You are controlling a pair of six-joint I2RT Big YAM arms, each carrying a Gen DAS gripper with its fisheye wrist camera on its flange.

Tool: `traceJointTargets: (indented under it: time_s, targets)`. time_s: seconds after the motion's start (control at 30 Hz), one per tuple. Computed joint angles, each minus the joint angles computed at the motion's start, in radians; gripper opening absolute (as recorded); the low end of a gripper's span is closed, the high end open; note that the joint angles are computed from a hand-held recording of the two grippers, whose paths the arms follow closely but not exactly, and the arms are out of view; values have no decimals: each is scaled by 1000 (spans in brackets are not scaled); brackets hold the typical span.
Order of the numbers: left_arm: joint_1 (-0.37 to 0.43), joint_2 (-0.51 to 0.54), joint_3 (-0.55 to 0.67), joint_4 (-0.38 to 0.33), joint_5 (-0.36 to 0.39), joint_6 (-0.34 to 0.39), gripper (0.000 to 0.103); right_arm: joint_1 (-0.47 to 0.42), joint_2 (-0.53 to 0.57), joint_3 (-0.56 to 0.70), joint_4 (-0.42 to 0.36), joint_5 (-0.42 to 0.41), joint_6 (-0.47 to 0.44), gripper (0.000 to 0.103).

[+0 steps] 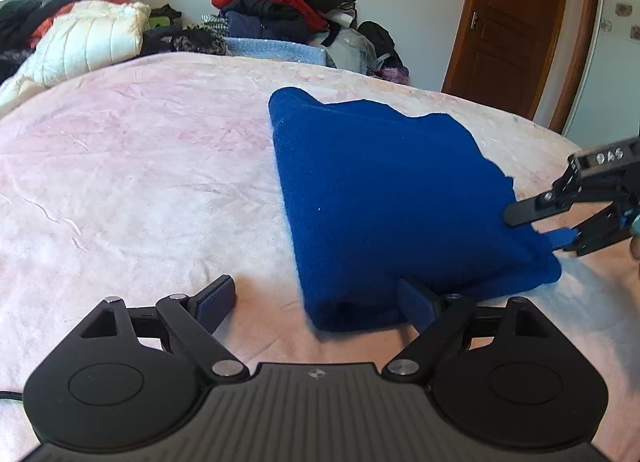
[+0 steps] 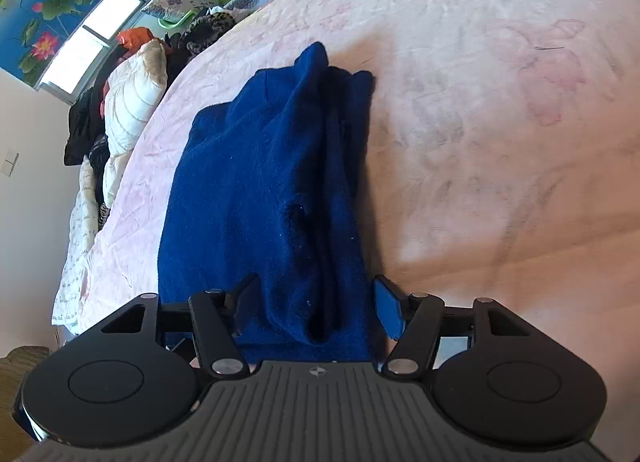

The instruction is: Fold small clothes

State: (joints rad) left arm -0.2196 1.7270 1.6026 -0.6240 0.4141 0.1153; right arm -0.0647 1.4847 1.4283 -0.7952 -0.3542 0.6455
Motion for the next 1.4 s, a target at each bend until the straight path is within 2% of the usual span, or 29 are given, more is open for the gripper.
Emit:
traceJointTargets:
  time_s: [0.03,0.07,0.1,0.17,0.23,0.3,0.33,0.37,0.4,0.47,0.53,0.63,0.67,0.7,0.77,0.83,0.9,0.93,1.0,1.1,1.13,1.17,1.2,1.23,1.27,1.33,1.4]
  targets:
    - [6,18,35,-36,35,-42,89,8,6,-2,23,0,-1,45]
    - [16,43,81,-82,84,-106,89,11,12,0,31,-8,3,14]
    - [25,66,123,-126,129,-160,89,12,20,8,23,-21,1,15]
    - [44,110,200,-207,209,-244,89,25,6,2,26,15,-51,14]
    - [55,129,233,-240,234,-272,89,21,-28,-23,43,41,-60,13]
    - [58,147,260,-263,229,-279,88,6,-27,-44,38,41,-54,13]
    - [57,155,273,-274,220,-274,88,3,-25,-60,54,30,-54,14]
    - [56,162,288,-286,215,-270,88,1,-34,-76,82,21,-42,24]
    - [56,171,308,-305,218,-265,88,-4,-39,-80,95,1,-23,29]
    - [57,190,350,-338,242,-256,88,-23,-56,-93,143,-50,30,56]
    - [58,217,399,-375,272,-263,88,-42,-82,-121,241,-49,64,67]
    - [64,300,515,-507,377,-300,88,-71,-37,-74,219,-72,92,67]
    - [64,315,530,-532,401,-305,88,-78,-17,-62,209,-90,101,67]
    - [63,315,524,-527,410,-303,88,-79,-1,-50,196,-92,96,67]
    - [58,307,510,-514,404,-285,88,-69,25,-35,174,-87,74,67]
    - [51,304,511,-521,389,-254,83,-58,25,-57,214,-125,64,67]
    - [37,313,537,-563,326,-201,47,-52,31,-63,229,-181,64,67]
    - [32,310,538,-562,296,-189,43,-49,30,-66,231,-194,64,68]
    - [34,311,543,-572,294,-180,41,-44,24,-70,213,-209,54,68]
    - [38,303,523,-562,307,-171,41,-52,-14,-134,267,-275,102,65]
    - [37,300,518,-559,303,-164,41,-56,-26,-161,300,-289,133,57]
    - [34,299,521,-562,285,-158,34,-60,-31,-175,316,-284,166,34]
    - [27,307,540,-585,257,-137,19,-64,-29,-181,319,-279,201,19]
    - [22,315,557,-603,236,-115,17,-67,-24,-183,313,-269,233,15]
    - [20,322,574,-619,229,-102,13,-66,-28,-200,348,-267,250,15]
    - [18,342,626,-670,211,-65,11,-45,-37,-192,327,-220,213,15]
    - [18,345,653,-692,192,-17,11,-24,-44,-178,297,-188,178,15]
